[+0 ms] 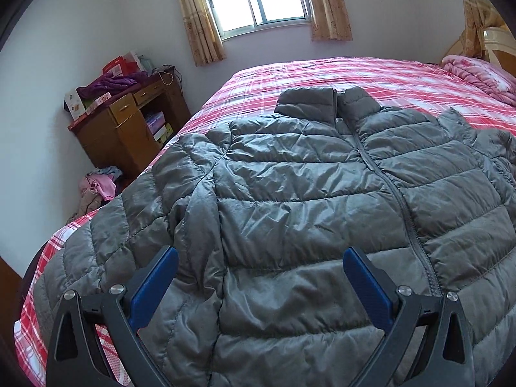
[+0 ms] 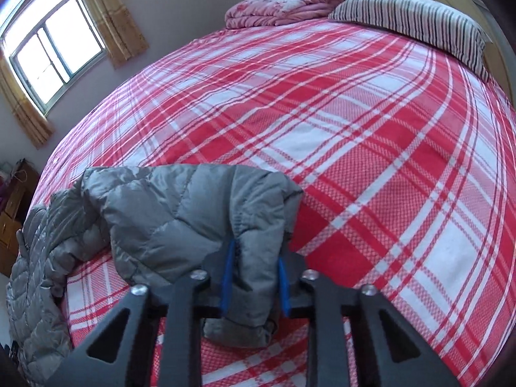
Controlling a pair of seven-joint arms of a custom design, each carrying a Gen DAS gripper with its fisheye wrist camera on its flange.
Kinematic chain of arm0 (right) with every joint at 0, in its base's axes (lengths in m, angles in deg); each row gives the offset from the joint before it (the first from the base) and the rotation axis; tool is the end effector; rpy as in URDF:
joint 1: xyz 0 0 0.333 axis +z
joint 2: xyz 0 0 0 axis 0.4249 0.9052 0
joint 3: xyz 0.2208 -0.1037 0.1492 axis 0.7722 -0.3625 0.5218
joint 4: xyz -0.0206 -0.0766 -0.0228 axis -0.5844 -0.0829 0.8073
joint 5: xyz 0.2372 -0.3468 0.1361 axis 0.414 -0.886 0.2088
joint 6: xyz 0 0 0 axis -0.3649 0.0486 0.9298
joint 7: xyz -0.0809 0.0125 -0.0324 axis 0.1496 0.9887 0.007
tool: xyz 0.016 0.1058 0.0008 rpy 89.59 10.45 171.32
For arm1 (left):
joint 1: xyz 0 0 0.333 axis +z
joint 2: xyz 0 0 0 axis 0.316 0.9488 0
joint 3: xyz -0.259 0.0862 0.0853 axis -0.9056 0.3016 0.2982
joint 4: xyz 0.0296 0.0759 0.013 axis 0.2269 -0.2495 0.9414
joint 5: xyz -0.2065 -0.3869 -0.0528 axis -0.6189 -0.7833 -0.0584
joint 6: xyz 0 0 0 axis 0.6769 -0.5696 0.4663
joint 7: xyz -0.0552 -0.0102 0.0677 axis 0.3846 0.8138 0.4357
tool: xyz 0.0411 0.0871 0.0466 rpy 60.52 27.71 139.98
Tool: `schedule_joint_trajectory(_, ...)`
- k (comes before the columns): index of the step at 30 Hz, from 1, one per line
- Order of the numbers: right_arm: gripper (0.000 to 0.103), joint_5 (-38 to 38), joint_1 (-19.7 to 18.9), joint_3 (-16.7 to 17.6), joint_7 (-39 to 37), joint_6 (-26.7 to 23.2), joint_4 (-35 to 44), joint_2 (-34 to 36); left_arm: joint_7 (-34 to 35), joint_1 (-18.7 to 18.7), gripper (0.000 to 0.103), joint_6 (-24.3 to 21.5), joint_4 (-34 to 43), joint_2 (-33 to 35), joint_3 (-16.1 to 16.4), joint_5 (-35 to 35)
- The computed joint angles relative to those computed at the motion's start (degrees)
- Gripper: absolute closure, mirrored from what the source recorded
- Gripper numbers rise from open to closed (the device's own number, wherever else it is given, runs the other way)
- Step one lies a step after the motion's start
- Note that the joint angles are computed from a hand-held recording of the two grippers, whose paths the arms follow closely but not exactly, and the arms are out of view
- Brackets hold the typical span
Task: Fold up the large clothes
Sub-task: 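Fold the held sleeve and jacket side across the body with the right gripper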
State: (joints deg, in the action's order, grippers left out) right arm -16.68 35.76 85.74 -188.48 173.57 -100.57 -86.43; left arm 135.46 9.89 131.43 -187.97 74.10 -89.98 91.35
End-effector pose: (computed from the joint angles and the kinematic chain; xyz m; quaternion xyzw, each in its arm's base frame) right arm 0.4491 0.2079 0.4538 -0.3443 0.8765 -0.2350 0.2409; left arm 0.6026 -0.2266 0.4539 -0.5699 0.7078 -0.2363 0.3441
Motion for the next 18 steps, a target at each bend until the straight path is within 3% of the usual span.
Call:
schedule_joint_trajectory(2, 0.090, -0.7, -0.3, -0.4, -1.3, 0.0, 0.2, -0.1, 0.7, 0.2, 0.001, 0.1, 0.3, 0.2, 0.2, -0.7)
schedule_joint_trajectory(9, 0.093, -8.1, -1.5, 1.8, -6.5, -10.2, 8.5, 1.6, 0.7, 2.0, 0.001, 0.2, 1.4, -0.8, 1.2, -1.6)
schedule_joint_trajectory(13, 0.093, -16.5, -0.2, 4.2, -10.9, -16.6, 19.7, 8.4, -0.1, 3.2, 0.001, 0.6, 1.9, -1.4, 1.4, -1.1)
schedule_joint_trajectory(18, 0.094, -24.7, 3.9, 5.1, -15.3, -17.8, 33.1, 18.9, 0.0, 4.2, 0.001, 1.0, 2.0, -1.8, 1.5, -1.1)
